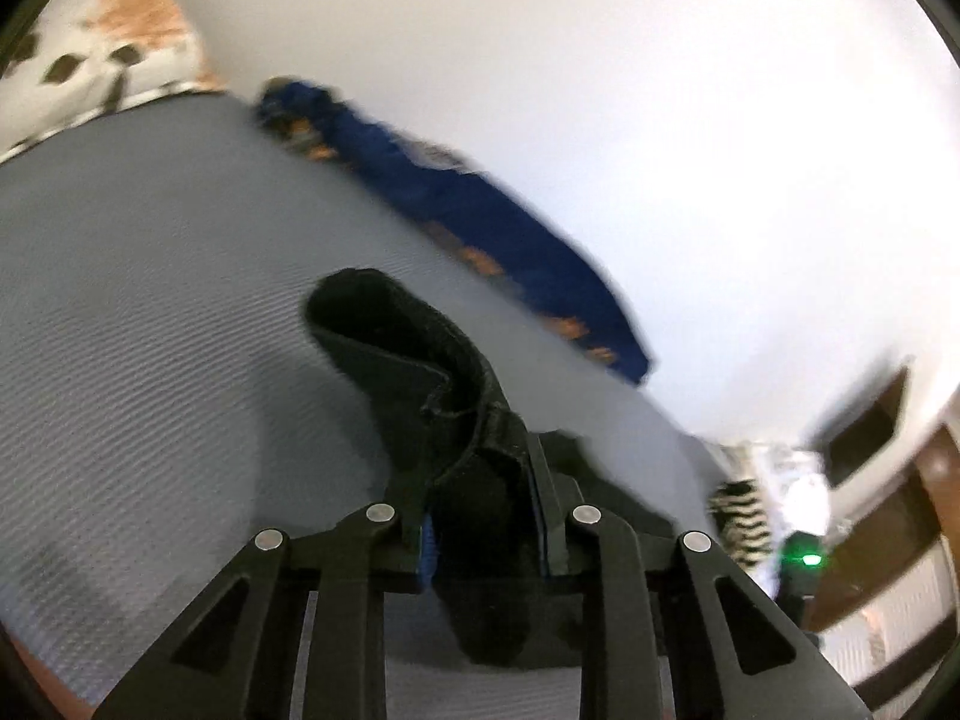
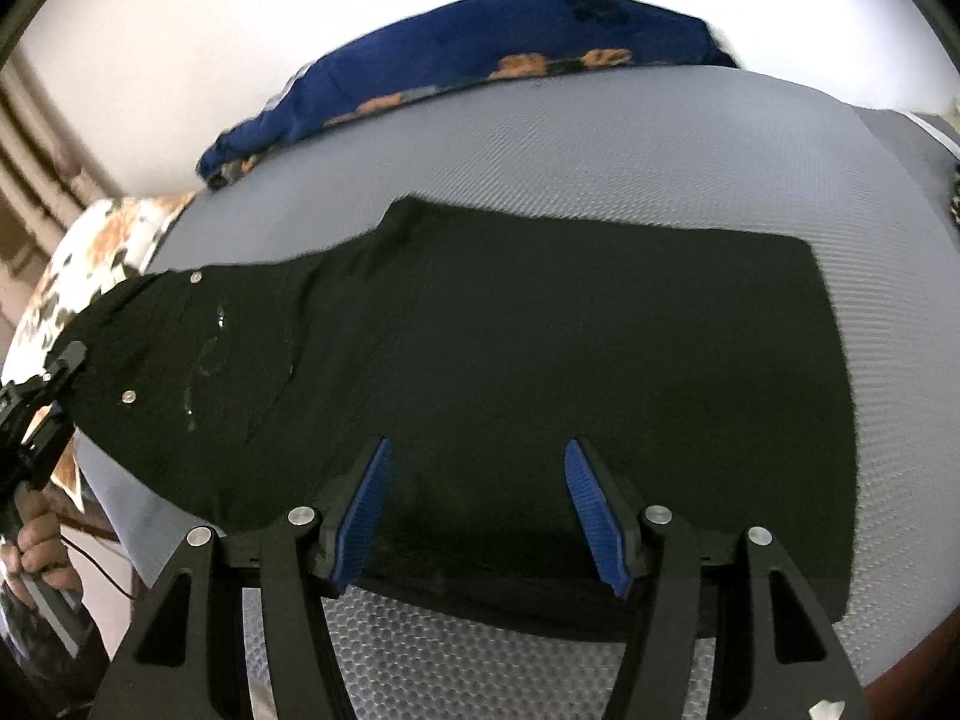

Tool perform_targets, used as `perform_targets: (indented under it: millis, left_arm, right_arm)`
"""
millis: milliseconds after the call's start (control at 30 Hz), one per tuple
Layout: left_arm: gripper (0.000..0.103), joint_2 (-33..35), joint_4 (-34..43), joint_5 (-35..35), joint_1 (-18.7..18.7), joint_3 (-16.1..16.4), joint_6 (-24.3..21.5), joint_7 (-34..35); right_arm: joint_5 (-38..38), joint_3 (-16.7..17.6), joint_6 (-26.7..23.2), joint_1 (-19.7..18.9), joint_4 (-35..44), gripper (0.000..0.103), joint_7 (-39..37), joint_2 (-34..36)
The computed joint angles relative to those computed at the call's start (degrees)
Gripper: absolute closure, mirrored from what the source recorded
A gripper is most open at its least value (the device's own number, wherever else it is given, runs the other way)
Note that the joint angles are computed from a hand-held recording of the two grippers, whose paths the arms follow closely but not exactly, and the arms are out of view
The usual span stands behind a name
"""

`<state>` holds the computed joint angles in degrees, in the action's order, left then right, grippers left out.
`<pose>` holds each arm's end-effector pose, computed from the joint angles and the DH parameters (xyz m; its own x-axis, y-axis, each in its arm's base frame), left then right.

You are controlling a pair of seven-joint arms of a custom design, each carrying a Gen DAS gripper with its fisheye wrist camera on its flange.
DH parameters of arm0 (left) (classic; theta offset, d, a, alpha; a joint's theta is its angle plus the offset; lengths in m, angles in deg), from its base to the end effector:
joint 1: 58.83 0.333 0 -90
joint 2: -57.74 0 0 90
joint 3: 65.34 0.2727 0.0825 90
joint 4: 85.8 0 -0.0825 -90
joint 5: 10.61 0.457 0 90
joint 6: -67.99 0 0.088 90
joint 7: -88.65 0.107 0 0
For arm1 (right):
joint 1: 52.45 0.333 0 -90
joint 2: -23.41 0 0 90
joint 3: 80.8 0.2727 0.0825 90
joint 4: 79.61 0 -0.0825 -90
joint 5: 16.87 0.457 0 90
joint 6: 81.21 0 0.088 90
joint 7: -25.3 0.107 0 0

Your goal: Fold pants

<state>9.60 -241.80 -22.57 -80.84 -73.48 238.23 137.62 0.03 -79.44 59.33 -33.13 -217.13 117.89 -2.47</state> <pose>0.3944 -0.2136 0.5398 0.0002 -0.7620 0.6476 -0.6110 -0.5128 -0.6031 0.5044 0.1906 0.4713 0.1961 -0.9396 -0.2805 -0.8952 -0.0547 -0.4423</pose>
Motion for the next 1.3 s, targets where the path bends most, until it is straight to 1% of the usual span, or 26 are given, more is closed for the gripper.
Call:
perform_targets:
  millis: [33, 67, 167, 233, 333, 433, 500, 567, 633, 767, 800, 967, 1033, 1133, 1200, 1267, 1300]
  left_arm:
    - [0.079, 1.1, 1.0, 0.1, -1.3, 1.0, 0.8, 1.4]
    - [0.079, 2.4, 2.2, 0.4, -1.9, 1.2, 1.1, 2.5]
    - [0.079, 7.6, 7.5, 0.3, -4.9, 2.9, 1.2, 7.1]
    - [0.079, 11.5, 11.2, -1.3, -8.3, 5.0, 1.7, 10.9]
    - [0.079, 17.1, 16.8, -4.2, -11.7, 6.6, 1.4, 15.8]
    - [0.079, 22.2, 21.9, -6.8, -13.5, 6.6, 0.6, 20.1]
    - [0.079, 25.9, 25.5, -10.0, -15.7, 7.4, 0.3, 23.7]
    - [0.079, 28.8, 28.4, -13.1, -17.0, 7.5, -0.2, 27.0]
    - [0.079, 32.5, 32.2, -15.5, -17.5, 6.8, -1.6, 29.8]
    - [0.079, 39.1, 38.9, -18.2, -16.6, 4.2, -5.3, 32.9]
    - [0.079, 41.4, 41.0, -18.2, -16.2, 3.3, -6.8, 33.1]
    - [0.079, 48.6, 46.7, -17.3, -13.5, -0.9, -11.4, 32.8]
    - [0.079, 51.2, 48.4, -13.8, -12.4, -2.4, -13.3, 30.6]
    - [0.078, 54.5, 50.6, -7.4, -11.5, -4.4, -14.8, 26.9]
    - [0.076, 55.5, 50.9, -5.3, -10.6, -5.8, -15.6, 26.4]
    - [0.072, 56.5, 52.1, -1.9, -10.0, -7.0, -16.6, 25.2]
    - [0.066, 56.9, 53.0, 1.0, -10.0, -7.3, -17.5, 23.2]
  right_arm:
    - [0.3, -0.3, 0.3, -0.2, -0.3, 0.045, 0.0, -0.5]
    - [0.2, -0.5, 0.5, -0.5, -0.5, 0.045, 0.2, -0.8]
    - [0.6, -1.2, 1.0, -1.4, -1.0, 0.045, 0.9, -1.8]
    - [1.0, -1.9, 1.3, -2.1, -1.2, 0.045, 1.4, -2.3]
    - [1.5, -2.8, 1.3, -3.3, -1.7, 0.045, 1.9, -3.1]
    - [1.5, -3.4, 1.3, -4.6, -2.2, 0.045, 2.3, -3.9]
    - [1.3, -3.7, 1.4, -5.4, -2.6, 0.045, 2.6, -4.4]
    - [1.1, -4.2, 1.5, -6.3, -2.9, 0.045, 2.9, -4.9]
    - [1.7, -4.8, 1.6, -6.9, -3.5, 0.045, 2.9, -5.5]
    - [2.8, -6.0, 1.6, -8.1, -4.7, 0.045, 3.0, -6.4]
    - [2.9, -6.2, 1.5, -8.4, -4.9, 0.045, 2.9, -6.6]
    - [3.5, -7.1, 1.4, -9.5, -5.5, 0.045, 2.2, -6.7]
    - [4.1, -7.6, 1.2, -9.7, -5.6, 0.045, 1.7, -6.7]
    - [4.8, -7.9, 1.3, -10.1, -6.0, 0.045, 0.9, -6.8]
    - [5.1, -8.1, 1.1, -10.3, -6.0, 0.045, 0.3, -6.5]
    - [6.4, -8.8, 0.7, -9.9, -5.5, 0.045, -0.9, -5.8]
    - [7.2, -9.2, 0.5, -9.6, -5.1, 0.045, -1.6, -5.4]
